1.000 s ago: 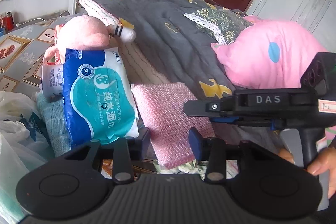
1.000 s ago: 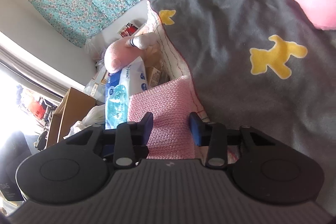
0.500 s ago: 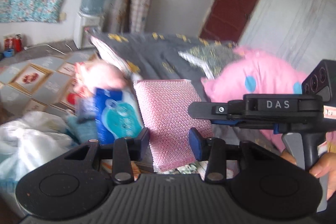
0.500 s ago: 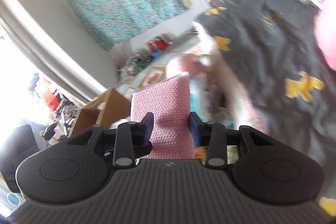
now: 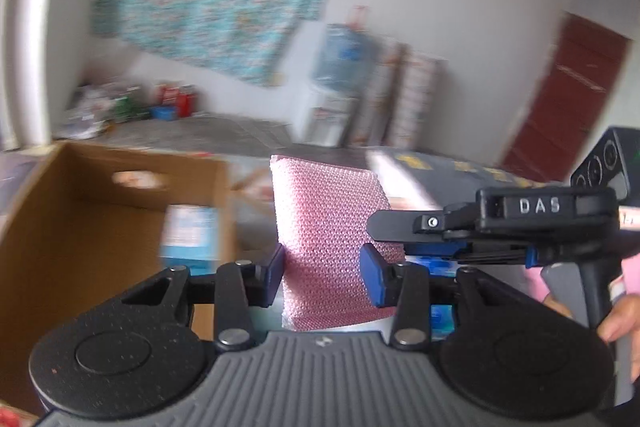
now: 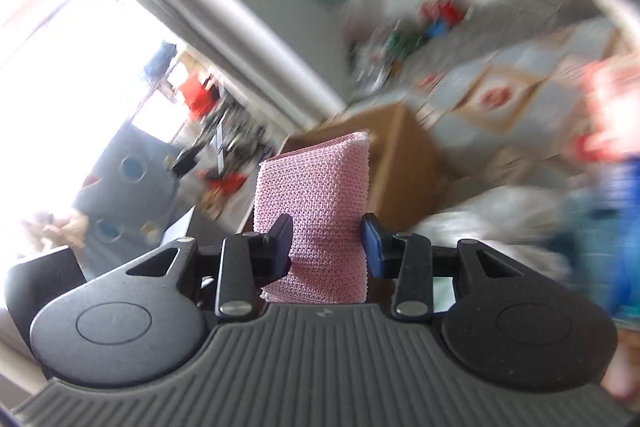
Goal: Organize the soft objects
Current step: 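Carry the pink pad with the left tool over the cardboard box, then release the pink pad into the box beside the bandage box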
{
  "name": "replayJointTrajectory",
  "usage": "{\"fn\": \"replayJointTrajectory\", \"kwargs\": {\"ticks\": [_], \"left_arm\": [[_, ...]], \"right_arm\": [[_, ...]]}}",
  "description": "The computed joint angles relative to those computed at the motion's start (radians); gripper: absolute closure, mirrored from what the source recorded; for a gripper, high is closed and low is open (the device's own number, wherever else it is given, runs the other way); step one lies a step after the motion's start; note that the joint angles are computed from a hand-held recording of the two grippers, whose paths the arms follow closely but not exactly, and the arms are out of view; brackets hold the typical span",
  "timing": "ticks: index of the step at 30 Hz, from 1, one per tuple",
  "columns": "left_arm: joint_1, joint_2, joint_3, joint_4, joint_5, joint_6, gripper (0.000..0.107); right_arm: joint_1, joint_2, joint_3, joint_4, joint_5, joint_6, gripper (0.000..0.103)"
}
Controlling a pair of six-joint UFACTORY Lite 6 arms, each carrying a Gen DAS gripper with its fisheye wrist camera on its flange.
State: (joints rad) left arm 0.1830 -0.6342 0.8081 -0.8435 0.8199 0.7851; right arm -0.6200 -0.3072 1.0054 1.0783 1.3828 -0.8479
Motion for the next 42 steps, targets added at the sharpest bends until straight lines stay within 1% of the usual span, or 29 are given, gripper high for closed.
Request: {"fn": "replayJointTrajectory", "kwargs": {"ticks": [2,5,8,12,15,17,18,20,22,24,25,27,29,30,32,38,39,40,42], "left_arm": [[0.098,0.12,0.067,0.003,0.009,0.053,0.065],[0.172,0.342,0.2,0.027,-0.028,0.086,0.065],[0.191,0.605,0.395,0.081,-0.042,0.059,0.064],[0.178,0.909,0.65,0.162,-0.053,-0.019,0.064],[0.158,1.069,0.793,0.213,-0.054,-0.063,0.064],[0.137,1.171,0.897,0.255,-0.046,-0.109,0.064],[0.137,1.199,0.912,0.268,-0.042,-0.112,0.064],[0.119,1.285,1.001,0.322,-0.026,-0.16,0.064],[0.102,1.368,1.092,0.386,0.002,-0.219,0.063],[0.093,1.442,1.175,0.434,0.034,-0.279,0.063],[0.088,1.478,1.222,0.457,0.055,-0.313,0.063],[0.085,1.524,1.281,0.483,0.076,-0.359,0.059],[0.084,1.552,1.325,0.5,0.082,-0.395,0.057],[0.082,1.548,1.322,0.504,0.073,-0.406,0.053],[0.08,1.553,1.331,0.512,0.058,-0.418,0.05],[0.046,1.611,1.411,0.591,0.032,-0.546,0.05],[0.043,1.613,1.408,0.593,0.016,-0.561,0.049],[0.04,1.615,1.405,0.598,0.005,-0.577,0.047],[0.031,1.634,1.425,0.618,-0.003,-0.621,0.039]], "right_arm": [[0.209,0.09,0.052,0.015,-0.121,0.067,0.065],[0.503,0.248,0.173,-0.02,-0.336,0.218,0.065],[0.652,0.445,0.335,-0.056,-0.442,0.287,0.064],[0.747,0.725,0.603,-0.123,-0.496,0.394,0.064],[0.779,0.896,0.783,-0.187,-0.512,0.46,0.064],[0.793,1.013,0.921,-0.243,-0.507,0.514,0.064],[0.796,1.059,0.978,-0.271,-0.501,0.536,0.064],[0.8,1.173,1.126,-0.32,-0.482,0.565,0.064],[0.814,1.247,1.242,-0.381,-0.467,0.601,0.062],[0.824,1.29,1.31,-0.409,-0.467,0.606,0.06],[0.826,1.293,1.318,-0.413,-0.47,0.603,0.06],[0.825,1.284,1.309,-0.401,-0.481,0.572,0.06],[0.819,1.225,1.233,-0.379,-0.512,0.522,0.06],[0.813,1.204,1.204,-0.357,-0.526,0.492,0.06],[0.796,1.145,1.13,-0.306,-0.549,0.428,0.06],[0.735,0.975,0.94,-0.145,-0.564,0.25,0.06],[0.722,0.945,0.904,-0.121,-0.562,0.22,0.06],[0.71,0.912,0.866,-0.1,-0.561,0.195,0.06],[0.684,0.857,0.794,-0.051,-0.55,0.14,0.06]]}}
